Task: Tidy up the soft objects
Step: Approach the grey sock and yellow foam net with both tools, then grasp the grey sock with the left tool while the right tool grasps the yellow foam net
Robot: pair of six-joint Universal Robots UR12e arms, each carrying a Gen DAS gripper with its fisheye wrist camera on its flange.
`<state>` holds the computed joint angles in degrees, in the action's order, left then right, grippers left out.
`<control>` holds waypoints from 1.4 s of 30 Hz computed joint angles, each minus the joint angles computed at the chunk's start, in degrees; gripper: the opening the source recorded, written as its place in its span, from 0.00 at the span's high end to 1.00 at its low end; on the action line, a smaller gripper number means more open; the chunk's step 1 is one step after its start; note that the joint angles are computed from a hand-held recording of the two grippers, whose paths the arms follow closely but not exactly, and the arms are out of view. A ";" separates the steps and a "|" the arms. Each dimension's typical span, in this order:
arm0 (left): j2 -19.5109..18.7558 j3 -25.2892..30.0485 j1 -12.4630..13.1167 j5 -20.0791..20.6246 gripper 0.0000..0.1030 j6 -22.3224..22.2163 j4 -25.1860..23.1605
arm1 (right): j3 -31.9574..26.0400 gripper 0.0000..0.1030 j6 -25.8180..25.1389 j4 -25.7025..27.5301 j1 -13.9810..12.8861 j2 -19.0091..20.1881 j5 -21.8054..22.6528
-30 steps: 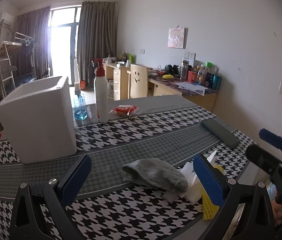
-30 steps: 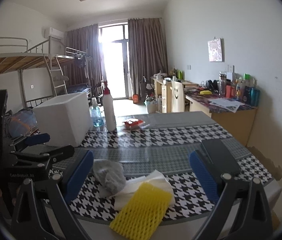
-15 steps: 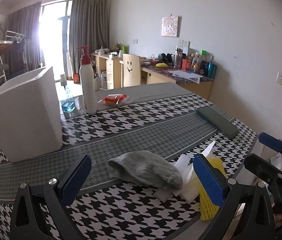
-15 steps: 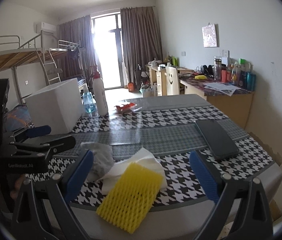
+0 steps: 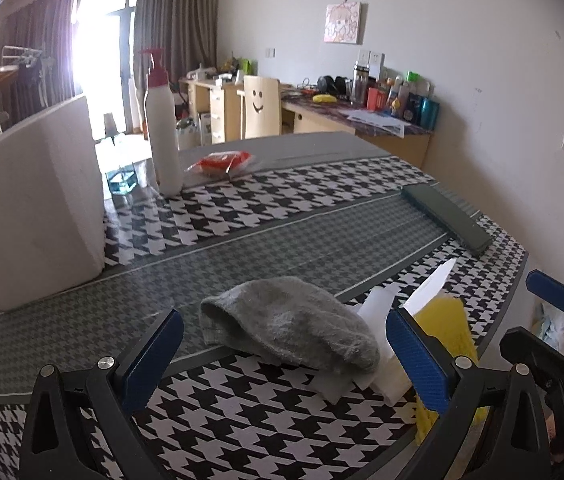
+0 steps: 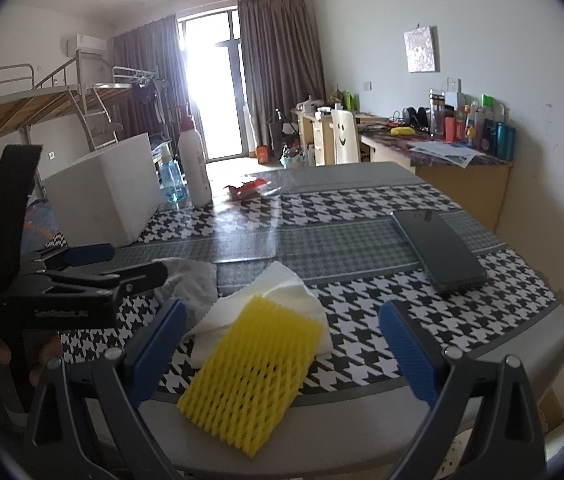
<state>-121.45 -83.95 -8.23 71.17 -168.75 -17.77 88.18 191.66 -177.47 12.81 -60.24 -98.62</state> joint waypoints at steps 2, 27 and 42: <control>-0.28 0.33 -0.12 0.48 0.04 -0.02 -0.30 | -0.19 0.04 -0.12 0.42 -0.06 0.14 0.34; -2.84 4.87 -1.22 2.78 0.62 2.99 -11.30 | 0.08 0.04 1.47 4.63 -0.73 -0.06 3.87; -1.67 2.65 -0.74 0.75 0.82 2.54 -6.07 | 1.43 0.31 1.16 7.52 -0.95 -1.04 8.92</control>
<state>-123.12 -81.30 -8.96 71.92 -166.21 -23.84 89.61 192.82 -169.94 11.86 -61.28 -89.70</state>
